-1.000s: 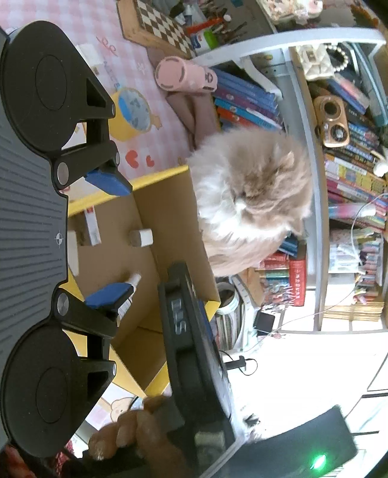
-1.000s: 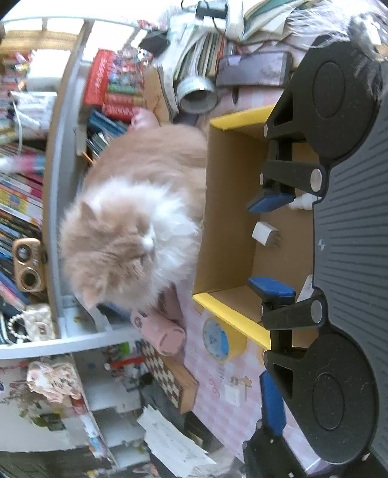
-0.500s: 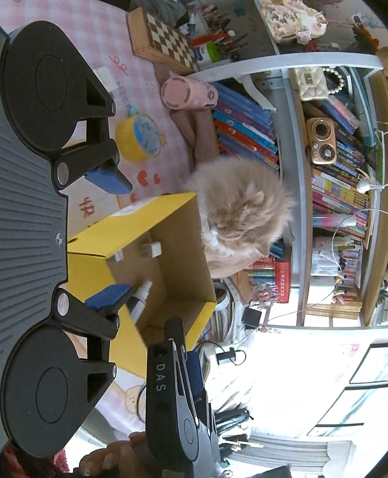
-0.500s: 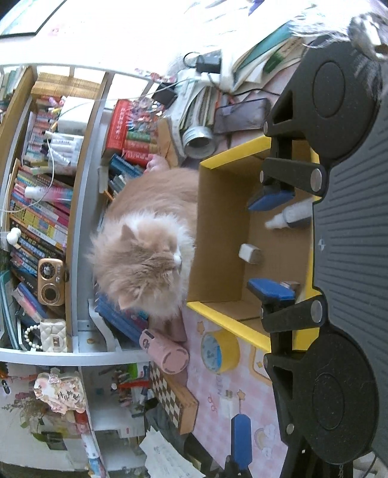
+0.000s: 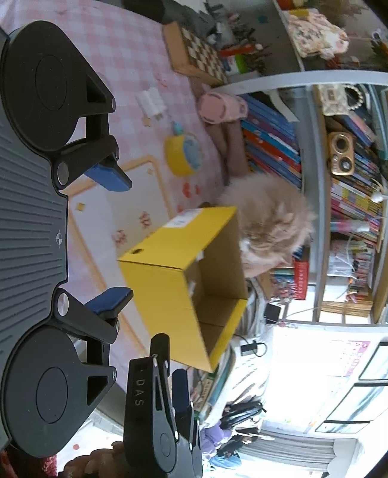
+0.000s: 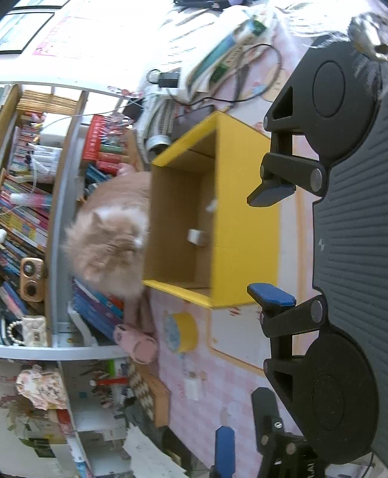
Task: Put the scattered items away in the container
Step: 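Move both tools toward the large white charger and yellow tape roll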
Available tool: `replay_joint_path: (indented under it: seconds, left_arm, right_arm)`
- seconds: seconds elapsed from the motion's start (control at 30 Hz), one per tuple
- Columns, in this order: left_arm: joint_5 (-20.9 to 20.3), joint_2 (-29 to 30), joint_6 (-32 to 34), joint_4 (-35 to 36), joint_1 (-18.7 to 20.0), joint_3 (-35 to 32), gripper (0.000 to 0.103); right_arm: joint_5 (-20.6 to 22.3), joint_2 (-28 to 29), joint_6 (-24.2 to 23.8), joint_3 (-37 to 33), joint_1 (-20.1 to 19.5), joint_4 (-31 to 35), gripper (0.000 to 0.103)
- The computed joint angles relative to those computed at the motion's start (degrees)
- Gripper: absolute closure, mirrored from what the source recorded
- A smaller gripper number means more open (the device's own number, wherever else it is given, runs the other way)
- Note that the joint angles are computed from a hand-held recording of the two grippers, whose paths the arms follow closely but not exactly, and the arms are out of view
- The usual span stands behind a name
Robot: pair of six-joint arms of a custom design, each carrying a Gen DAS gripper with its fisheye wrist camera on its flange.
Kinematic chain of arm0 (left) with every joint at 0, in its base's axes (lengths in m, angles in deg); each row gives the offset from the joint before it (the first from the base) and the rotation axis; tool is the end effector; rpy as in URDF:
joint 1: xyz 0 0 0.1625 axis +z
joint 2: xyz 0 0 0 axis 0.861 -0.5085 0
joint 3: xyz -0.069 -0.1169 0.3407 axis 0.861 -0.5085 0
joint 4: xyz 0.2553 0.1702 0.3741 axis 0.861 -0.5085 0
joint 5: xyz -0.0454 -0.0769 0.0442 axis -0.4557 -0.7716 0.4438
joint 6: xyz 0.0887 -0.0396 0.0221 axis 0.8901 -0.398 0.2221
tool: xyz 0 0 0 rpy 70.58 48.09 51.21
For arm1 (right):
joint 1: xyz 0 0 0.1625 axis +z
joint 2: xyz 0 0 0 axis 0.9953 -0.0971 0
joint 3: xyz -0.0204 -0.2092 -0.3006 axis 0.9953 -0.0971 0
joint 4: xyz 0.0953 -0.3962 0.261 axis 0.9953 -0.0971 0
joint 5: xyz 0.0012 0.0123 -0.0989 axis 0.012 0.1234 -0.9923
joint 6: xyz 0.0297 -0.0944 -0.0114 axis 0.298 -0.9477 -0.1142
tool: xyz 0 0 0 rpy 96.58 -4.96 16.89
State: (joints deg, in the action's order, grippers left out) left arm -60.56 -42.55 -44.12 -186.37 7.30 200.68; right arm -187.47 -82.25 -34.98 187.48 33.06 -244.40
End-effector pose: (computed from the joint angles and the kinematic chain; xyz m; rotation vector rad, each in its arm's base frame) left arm 0.0350 -0.4306 0.3005 0.4396 2.1570 -1.1127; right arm 0.3545 -0.5015 -0.1070 1.0048 -2.2383 0.9064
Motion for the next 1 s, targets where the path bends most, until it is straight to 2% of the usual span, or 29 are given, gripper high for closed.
replay_joint_path:
  seconds: [0.17,0.37,0.57,0.67,1.0]
  left_arm:
    - [2.40,-4.93,-3.15,4.38,-0.69,3.03,0.030]
    - [6.73,-8.72,-8.51,9.64,-1.24,4.86,0.030]
    - [9.43,-13.41,-12.81,14.03,-1.80,6.84,0.029]
    - [10.55,-15.36,-14.11,15.38,-2.15,7.62,0.026]
    - [12.62,-19.26,-15.03,17.80,-2.88,9.19,0.024]
  right_arm:
    - [-0.94,-0.50,3.20,1.97,0.68,2.65,0.048]
    - [0.42,-1.71,6.40,3.58,0.69,9.12,0.048]
    - [2.42,-1.84,5.99,4.16,1.23,11.82,0.047]
    - [3.18,-1.62,5.48,4.13,1.54,12.62,0.047]
    - [4.73,-0.84,4.01,3.44,2.51,14.08,0.045]
